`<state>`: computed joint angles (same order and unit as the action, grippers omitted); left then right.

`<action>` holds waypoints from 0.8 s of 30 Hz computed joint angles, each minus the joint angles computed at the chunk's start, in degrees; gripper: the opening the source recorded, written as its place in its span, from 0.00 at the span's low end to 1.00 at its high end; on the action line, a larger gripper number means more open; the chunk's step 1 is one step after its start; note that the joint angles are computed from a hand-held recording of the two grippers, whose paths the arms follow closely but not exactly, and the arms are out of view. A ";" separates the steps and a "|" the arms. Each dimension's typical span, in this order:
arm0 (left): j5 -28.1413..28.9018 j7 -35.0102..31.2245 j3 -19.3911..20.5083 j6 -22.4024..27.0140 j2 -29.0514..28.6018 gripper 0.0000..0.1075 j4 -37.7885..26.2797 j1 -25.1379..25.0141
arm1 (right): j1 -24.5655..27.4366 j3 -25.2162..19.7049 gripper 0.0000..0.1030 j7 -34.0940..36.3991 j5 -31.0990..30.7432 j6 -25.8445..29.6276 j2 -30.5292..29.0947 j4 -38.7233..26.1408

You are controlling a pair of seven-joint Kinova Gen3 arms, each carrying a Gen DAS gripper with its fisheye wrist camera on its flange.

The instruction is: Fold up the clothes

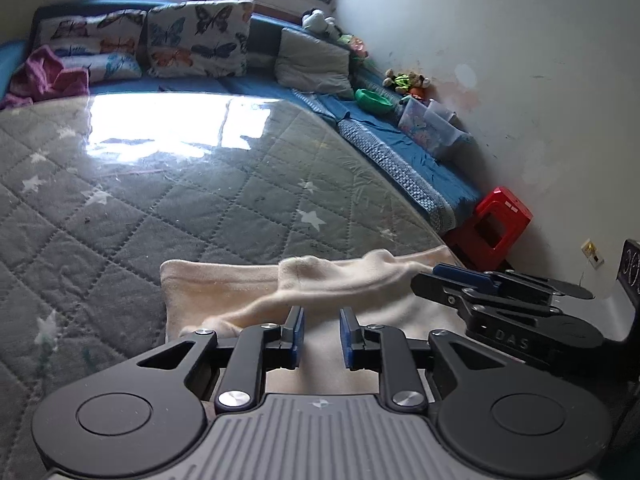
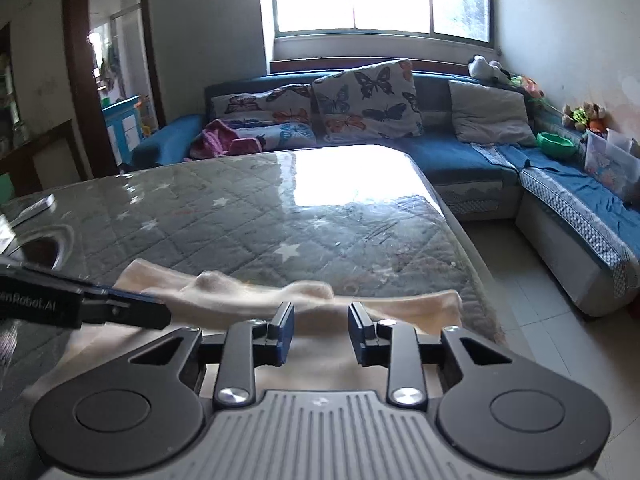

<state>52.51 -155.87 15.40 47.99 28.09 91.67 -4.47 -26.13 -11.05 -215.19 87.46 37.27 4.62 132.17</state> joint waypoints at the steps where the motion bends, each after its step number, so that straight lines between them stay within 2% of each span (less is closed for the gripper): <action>1: 0.62 -1.84 0.42 -0.28 -0.87 0.20 1.38 -0.66 | -0.52 -0.51 0.29 0.68 -1.13 0.30 -0.72 0.49; 5: 4.69 -10.08 0.79 0.12 -4.62 0.20 7.22 -2.87 | -4.32 -3.44 0.30 1.19 -6.25 3.87 -3.61 2.66; 7: 6.54 -13.57 -0.01 1.17 -6.21 0.20 9.67 -3.29 | -6.64 -5.16 0.33 0.93 -8.70 6.37 -4.48 3.45; 12: 10.77 -22.01 -2.61 2.66 -9.57 0.20 15.54 -3.33 | -12.72 -8.54 0.33 -1.66 -13.21 14.40 -3.80 4.04; 14: 10.61 -21.55 -4.14 3.43 -9.59 0.20 15.95 -2.30 | -14.31 -8.92 0.33 -3.06 -14.53 16.20 -3.39 4.23; 20: 10.19 -18.85 -6.21 3.46 -9.51 0.20 16.32 -0.80 | -15.57 -8.12 0.34 -4.34 -14.87 16.84 -2.96 4.48; 23: 10.27 -18.62 -6.73 4.19 -10.51 0.23 16.67 -1.10 | -16.93 -8.92 0.41 -4.96 -15.45 18.71 -3.31 4.20; 24: 10.20 -18.36 -6.99 4.41 -10.83 0.28 16.90 -1.19 | -17.54 -9.32 0.46 -5.23 -15.86 19.66 -3.17 4.04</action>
<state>62.72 -174.24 8.41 52.40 17.26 108.57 -5.67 -43.66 -20.37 -220.42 71.60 56.93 1.45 136.20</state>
